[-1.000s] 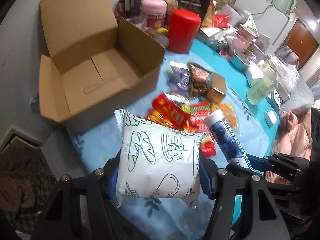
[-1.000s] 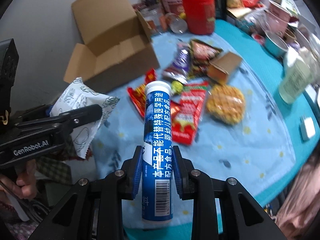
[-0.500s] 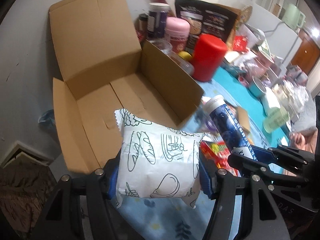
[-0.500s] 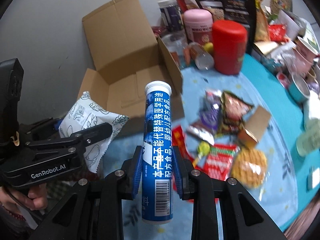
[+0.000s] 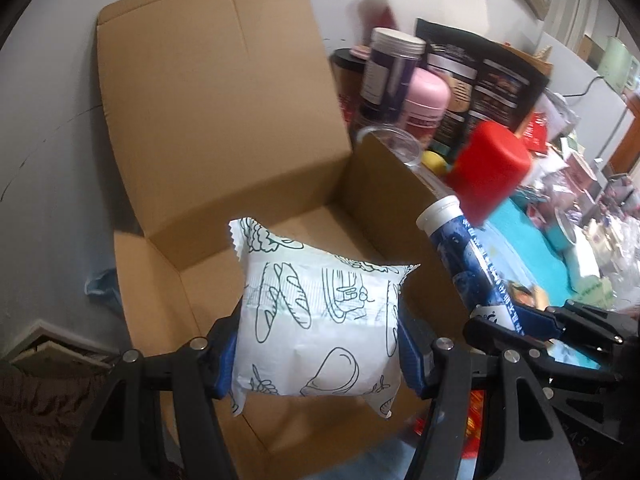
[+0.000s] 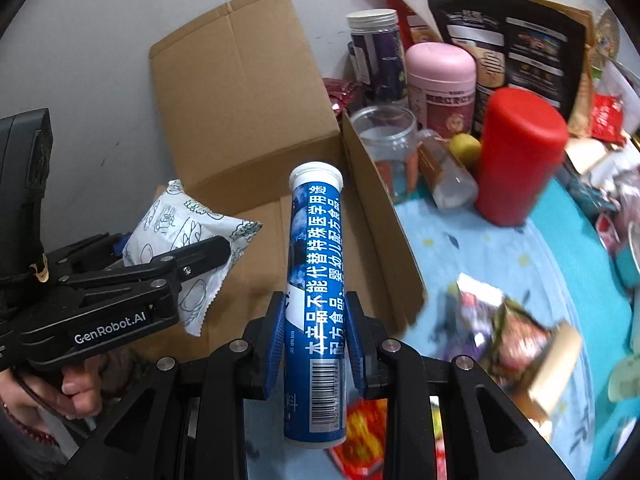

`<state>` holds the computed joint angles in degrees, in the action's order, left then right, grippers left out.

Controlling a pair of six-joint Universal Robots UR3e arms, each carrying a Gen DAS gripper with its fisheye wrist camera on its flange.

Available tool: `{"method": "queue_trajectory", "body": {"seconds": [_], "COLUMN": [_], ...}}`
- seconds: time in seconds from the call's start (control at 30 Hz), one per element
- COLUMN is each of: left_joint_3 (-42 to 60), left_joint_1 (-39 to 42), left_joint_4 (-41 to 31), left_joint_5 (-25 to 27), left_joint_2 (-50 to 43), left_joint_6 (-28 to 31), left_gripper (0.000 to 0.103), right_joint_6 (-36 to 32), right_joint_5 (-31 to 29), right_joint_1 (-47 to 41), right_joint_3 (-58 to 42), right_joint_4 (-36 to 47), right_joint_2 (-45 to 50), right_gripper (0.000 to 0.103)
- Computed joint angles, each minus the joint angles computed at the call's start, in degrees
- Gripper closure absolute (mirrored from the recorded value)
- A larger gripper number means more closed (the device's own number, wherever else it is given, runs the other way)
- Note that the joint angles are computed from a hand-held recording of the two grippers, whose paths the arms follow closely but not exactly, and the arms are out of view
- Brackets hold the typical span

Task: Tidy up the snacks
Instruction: 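Lift the white pouch and blue tube and carry both over the cardboard box, then lower the pouch and tube into the box and open both grippers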

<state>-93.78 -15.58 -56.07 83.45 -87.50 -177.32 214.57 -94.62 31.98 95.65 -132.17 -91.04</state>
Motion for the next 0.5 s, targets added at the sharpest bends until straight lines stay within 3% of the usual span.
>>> {"method": "queue_trajectory", "body": {"seconds": [0.33,0.5], "left_joint_3": [6.6,11.2], "left_joint_1": [3.0,3.3], "left_joint_4": [5.6,2.1], "left_joint_5": [2.9,3.1], "left_joint_2": [-13.7,-18.3], "left_joint_6": [0.7,0.6], "left_gripper": [0.04,0.04], "right_joint_6": [-7.3,-7.5], "right_joint_5": [1.2,1.9], "right_joint_1": [-3.9,-4.7], "right_joint_3": [-11.3,-14.2], "right_joint_4": [-2.1,-1.8], "right_joint_2": [15.4,20.0], "right_gripper": [0.075,0.075]}}
